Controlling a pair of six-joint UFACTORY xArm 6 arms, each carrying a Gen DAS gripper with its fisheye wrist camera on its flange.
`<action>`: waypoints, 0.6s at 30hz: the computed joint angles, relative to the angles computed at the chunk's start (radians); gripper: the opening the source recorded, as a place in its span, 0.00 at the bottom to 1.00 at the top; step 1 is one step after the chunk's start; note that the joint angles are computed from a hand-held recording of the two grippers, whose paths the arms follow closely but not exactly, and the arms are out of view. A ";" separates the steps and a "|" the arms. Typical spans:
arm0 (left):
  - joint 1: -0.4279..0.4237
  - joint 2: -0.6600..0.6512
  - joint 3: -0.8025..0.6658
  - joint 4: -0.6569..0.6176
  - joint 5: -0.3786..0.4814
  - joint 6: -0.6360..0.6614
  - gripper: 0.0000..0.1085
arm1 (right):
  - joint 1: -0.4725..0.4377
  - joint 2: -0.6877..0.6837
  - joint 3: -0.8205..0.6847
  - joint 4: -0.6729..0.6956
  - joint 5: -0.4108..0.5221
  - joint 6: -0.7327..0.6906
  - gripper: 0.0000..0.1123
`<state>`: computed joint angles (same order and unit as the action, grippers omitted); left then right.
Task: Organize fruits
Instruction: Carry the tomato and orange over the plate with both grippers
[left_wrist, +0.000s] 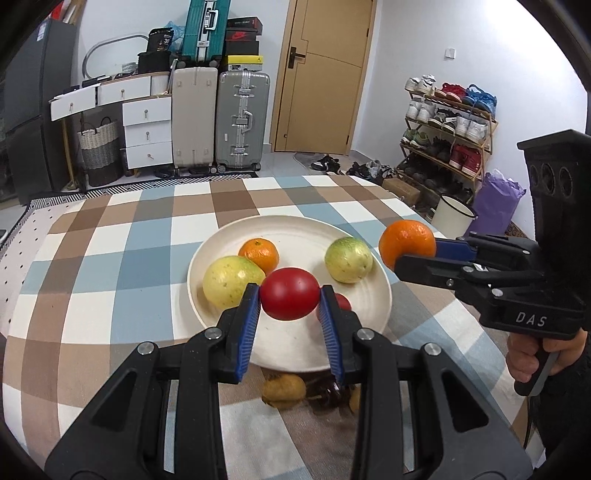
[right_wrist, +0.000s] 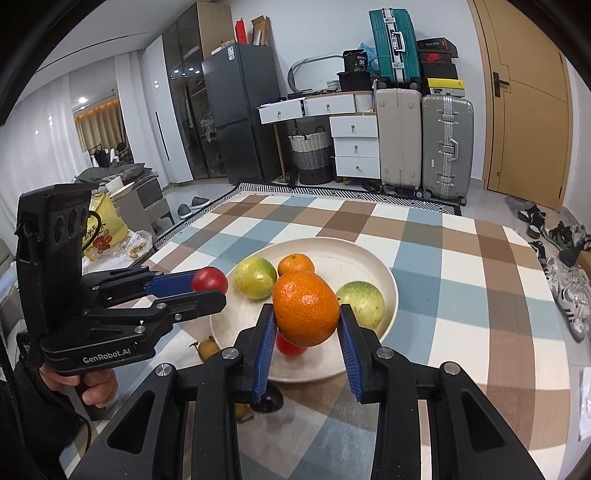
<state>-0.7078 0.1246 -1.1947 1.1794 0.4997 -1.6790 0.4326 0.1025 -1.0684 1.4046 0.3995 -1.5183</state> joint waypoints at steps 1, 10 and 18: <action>0.010 0.007 -0.006 0.001 -0.009 -0.002 0.27 | 0.001 0.011 -0.012 -0.010 0.000 0.010 0.30; 0.040 0.054 -0.041 0.023 -0.019 -0.018 0.27 | 0.024 0.097 -0.095 -0.056 -0.017 0.061 0.30; 0.031 0.084 -0.064 0.012 0.011 0.008 0.27 | 0.047 0.144 -0.140 -0.067 -0.053 0.071 0.30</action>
